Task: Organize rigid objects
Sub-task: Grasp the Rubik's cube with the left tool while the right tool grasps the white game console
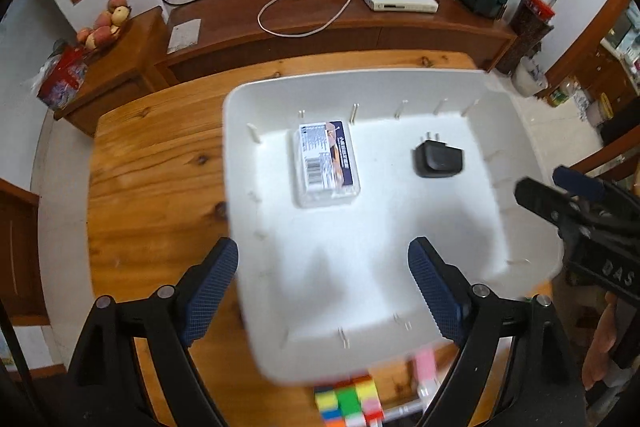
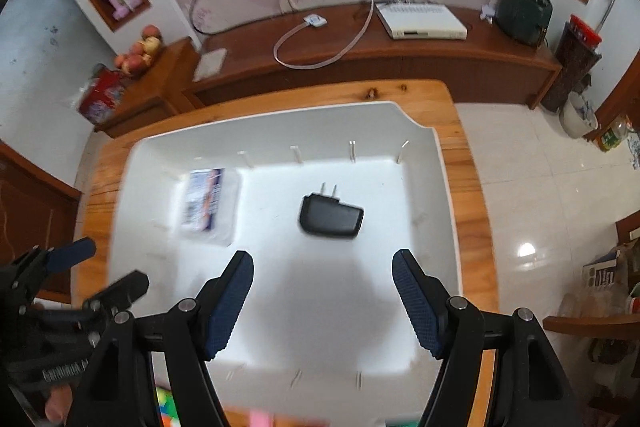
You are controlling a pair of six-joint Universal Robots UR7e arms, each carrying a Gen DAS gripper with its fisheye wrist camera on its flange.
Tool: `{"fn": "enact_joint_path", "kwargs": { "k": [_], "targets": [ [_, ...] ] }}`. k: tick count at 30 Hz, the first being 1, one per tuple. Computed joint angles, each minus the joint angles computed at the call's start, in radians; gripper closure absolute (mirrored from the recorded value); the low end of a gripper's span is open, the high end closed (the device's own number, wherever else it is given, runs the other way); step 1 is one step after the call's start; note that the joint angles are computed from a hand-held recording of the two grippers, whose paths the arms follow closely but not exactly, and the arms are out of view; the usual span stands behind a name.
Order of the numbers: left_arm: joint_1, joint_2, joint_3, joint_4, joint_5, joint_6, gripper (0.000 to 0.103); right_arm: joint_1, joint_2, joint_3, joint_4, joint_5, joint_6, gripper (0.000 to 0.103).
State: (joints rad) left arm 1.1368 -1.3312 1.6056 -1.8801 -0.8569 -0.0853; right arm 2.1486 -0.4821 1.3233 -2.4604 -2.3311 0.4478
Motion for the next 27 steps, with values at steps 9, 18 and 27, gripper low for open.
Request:
{"fn": "enact_joint_path", "kwargs": {
  "k": [9, 18, 27],
  "targets": [
    [-0.111, -0.217, 0.105, 0.050, 0.031, -0.049, 0.014, 0.151, -0.150, 0.205, -0.114, 0.018, 0.026, 0.022],
    [-0.154, -0.343, 0.209, 0.147, 0.001, -0.054, 0.014, 0.284, -0.156, 0.344, -0.237, -0.042, -0.053, 0.022],
    [-0.119, -0.386, 0.356, 0.103, -0.042, -0.064, 0.014, 0.296, -0.081, 0.455, -0.339, -0.059, -0.272, 0.022]
  ]
}}
